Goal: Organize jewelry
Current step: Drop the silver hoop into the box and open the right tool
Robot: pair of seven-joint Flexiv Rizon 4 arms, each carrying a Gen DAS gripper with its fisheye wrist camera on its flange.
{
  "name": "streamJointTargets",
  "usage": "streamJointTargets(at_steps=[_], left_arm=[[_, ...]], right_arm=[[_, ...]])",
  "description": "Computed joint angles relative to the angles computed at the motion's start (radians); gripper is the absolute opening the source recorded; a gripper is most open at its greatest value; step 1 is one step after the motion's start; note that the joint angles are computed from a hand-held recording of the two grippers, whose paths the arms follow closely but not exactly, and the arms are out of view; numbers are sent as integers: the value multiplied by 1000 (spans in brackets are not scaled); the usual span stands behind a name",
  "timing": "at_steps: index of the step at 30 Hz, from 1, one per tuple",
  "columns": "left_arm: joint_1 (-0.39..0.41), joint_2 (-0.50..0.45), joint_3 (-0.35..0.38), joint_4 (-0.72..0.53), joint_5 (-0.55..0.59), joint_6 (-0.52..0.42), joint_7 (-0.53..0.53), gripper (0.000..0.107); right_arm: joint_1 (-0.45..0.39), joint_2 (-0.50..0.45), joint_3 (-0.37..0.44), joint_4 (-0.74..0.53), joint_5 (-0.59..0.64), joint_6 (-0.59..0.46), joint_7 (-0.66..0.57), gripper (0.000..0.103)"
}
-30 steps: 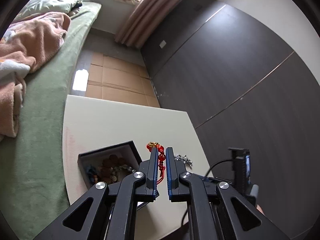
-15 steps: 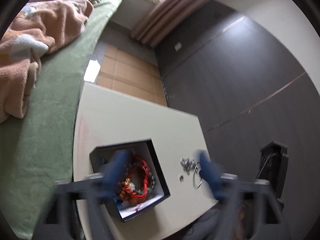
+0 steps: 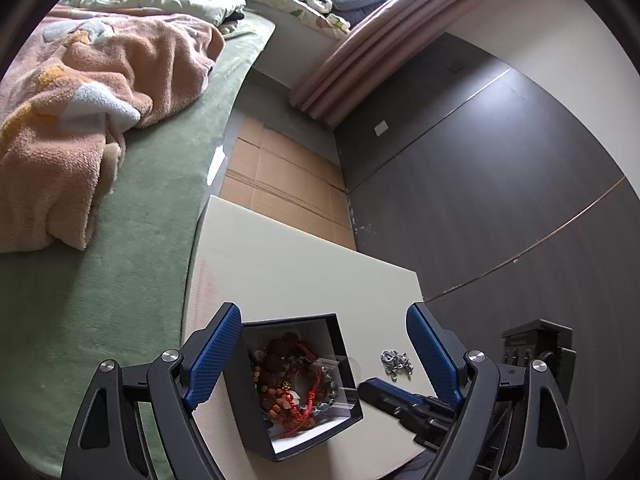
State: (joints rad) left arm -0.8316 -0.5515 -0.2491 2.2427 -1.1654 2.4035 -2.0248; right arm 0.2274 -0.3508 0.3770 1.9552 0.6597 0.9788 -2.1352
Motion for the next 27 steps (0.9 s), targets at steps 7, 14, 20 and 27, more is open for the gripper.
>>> streamJointTargets(at_steps=[7, 14, 20, 27], left_arm=[[-3, -15, 0, -39, -15, -32, 63, 85], [-17, -34, -4, -101, -59, -67, 188, 85], [-28, -66, -26, -200, -154, -89, 375, 85], [9, -141, -158, -422, -396, -59, 815, 85]], right_arm=[[-72, 13, -2, -7, 99, -17, -99, 49], [-139, 35, -68, -10, 141, -17, -160, 49], [-194, 8, -105, -44, 157, -18, -154, 49], [-262, -46, -93, -68, 230, 10, -190, 61]])
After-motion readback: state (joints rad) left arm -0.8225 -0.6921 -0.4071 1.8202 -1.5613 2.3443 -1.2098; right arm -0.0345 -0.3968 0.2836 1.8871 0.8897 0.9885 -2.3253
